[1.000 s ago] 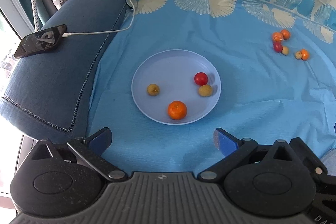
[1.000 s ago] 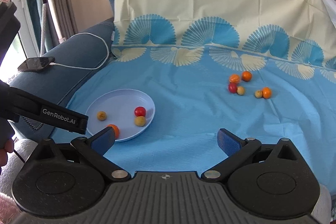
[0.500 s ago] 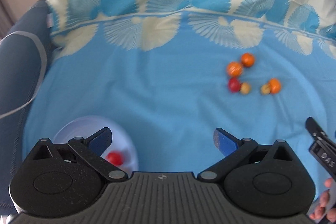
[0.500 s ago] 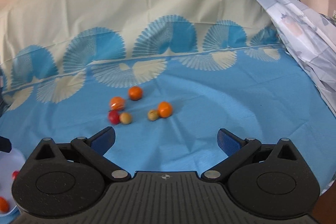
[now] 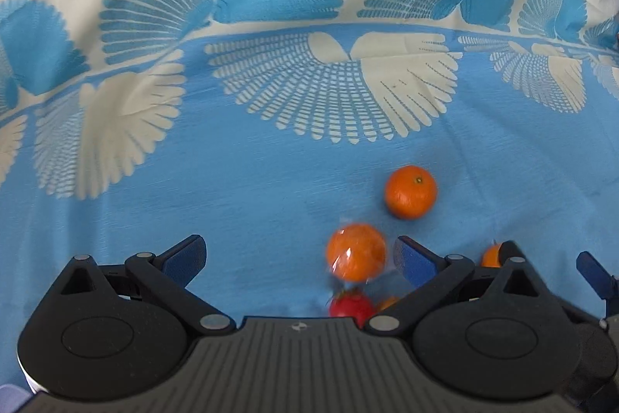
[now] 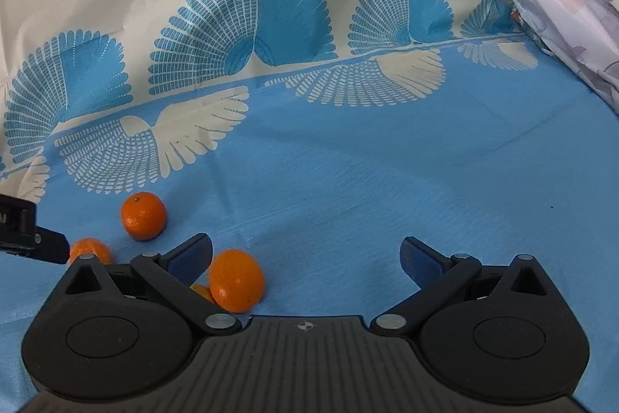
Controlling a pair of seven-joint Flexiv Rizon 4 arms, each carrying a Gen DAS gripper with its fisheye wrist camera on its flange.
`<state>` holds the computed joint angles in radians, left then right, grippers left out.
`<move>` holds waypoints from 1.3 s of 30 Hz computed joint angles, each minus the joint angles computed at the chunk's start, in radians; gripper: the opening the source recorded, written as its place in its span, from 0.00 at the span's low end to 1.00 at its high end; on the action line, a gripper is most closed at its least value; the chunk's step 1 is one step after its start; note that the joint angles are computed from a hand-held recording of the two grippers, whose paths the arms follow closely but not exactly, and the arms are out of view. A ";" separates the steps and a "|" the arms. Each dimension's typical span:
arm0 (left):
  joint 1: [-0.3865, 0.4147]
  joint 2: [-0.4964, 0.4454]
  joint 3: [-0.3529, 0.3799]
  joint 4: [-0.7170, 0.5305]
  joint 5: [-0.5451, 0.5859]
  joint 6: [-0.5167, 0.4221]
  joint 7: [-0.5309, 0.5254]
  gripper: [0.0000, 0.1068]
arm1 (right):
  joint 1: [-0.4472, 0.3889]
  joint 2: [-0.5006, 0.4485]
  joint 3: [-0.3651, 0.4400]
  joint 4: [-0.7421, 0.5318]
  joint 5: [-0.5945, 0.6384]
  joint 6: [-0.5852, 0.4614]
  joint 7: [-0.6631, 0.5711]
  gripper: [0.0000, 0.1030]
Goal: Organize fruits
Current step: 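Grasp the plastic-wrapped tangerine with the left tool while the right tool grasps a large orange, then carry both fruits over the blue plate and open both tools to release them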
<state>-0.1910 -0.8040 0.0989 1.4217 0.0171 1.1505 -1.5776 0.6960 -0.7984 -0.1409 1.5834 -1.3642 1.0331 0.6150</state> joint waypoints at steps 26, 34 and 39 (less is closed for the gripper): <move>0.006 -0.003 -0.016 -0.002 -0.006 -0.058 0.025 0.40 | 0.059 -0.033 -0.004 -0.014 0.047 -0.042 -0.258 0.40; 0.008 0.151 0.019 0.179 0.018 0.054 -0.015 0.40 | 0.100 0.028 -0.045 0.049 -0.128 -0.187 -0.053 0.34; 0.032 0.359 0.049 0.387 0.040 0.064 -0.046 0.40 | 0.079 0.143 0.030 0.148 -0.129 -0.301 0.005 0.34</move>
